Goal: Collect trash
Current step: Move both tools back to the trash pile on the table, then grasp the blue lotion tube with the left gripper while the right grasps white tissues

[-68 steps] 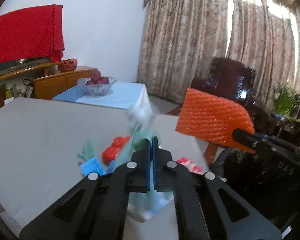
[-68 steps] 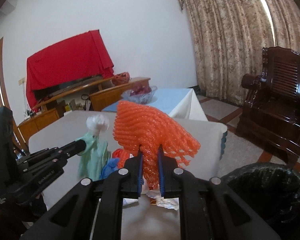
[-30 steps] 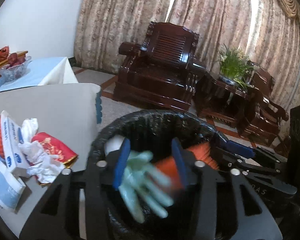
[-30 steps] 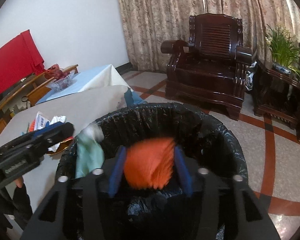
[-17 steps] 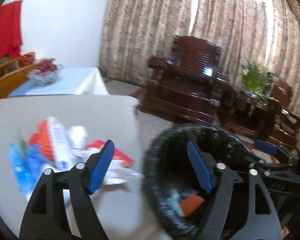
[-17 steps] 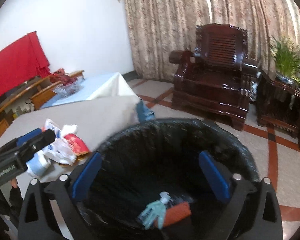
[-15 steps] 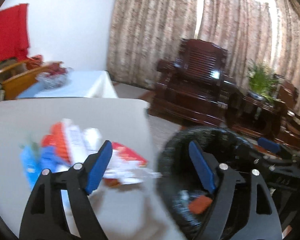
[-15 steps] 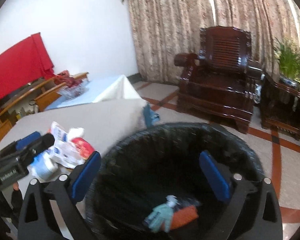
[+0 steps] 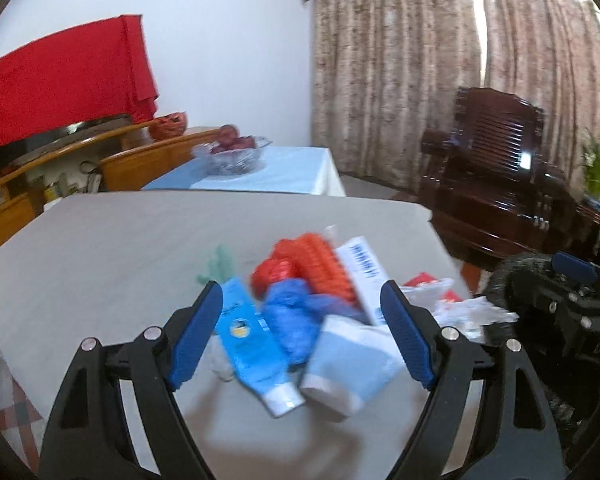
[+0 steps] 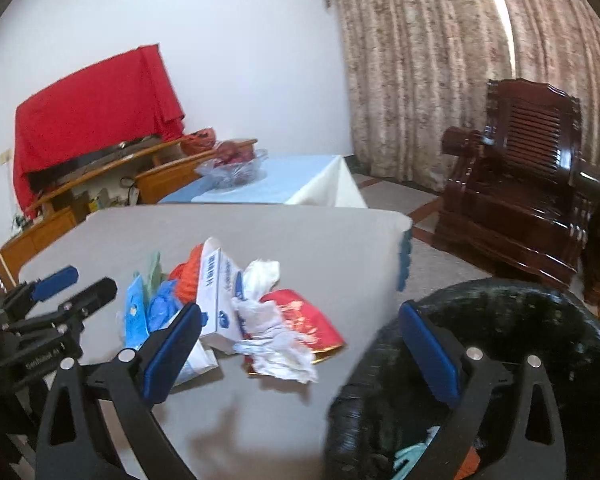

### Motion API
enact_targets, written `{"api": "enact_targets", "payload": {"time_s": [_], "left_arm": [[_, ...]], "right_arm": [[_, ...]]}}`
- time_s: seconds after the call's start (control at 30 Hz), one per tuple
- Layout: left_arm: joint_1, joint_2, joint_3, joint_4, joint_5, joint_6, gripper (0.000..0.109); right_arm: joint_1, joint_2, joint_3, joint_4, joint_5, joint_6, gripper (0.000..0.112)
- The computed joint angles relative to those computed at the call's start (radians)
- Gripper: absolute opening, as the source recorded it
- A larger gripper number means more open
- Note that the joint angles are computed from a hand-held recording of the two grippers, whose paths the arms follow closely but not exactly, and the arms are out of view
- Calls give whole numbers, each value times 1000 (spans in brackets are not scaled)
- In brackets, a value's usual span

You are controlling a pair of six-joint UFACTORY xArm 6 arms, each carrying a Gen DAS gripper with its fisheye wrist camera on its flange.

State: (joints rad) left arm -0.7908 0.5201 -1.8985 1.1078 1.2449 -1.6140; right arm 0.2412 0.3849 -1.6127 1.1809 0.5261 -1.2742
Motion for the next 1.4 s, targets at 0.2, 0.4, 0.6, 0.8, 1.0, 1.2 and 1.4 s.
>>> {"api": "enact_targets", "payload": {"time_s": [0.2,0.4,0.6,0.8,1.0,1.2,1.4], "left_arm": [[21,-27,72,-22,-1,-34,79],[43,-48,140,-46,-29,-68,79],[65,-51,172,-72,-58,-82,79],[85,-54,198,-94,-90,-104,79],[105,-40,186,-116,-107,-84,79],[139,-50,202,-146,-135,-82,79],[179,-45,201,-194,-179,-52,74]], "right_arm": [[34,82,-70,-107,3,79,82],[54,152,-132,-200,14,185,72],[61,199,-172,-291,51,275,54],[52,212,-193,-302,107,294,29],[46,196,-188,-237,104,268,24],[52,191,-205,-209,100,244,24],[58,219,-255,-222,111,256,24]]}}
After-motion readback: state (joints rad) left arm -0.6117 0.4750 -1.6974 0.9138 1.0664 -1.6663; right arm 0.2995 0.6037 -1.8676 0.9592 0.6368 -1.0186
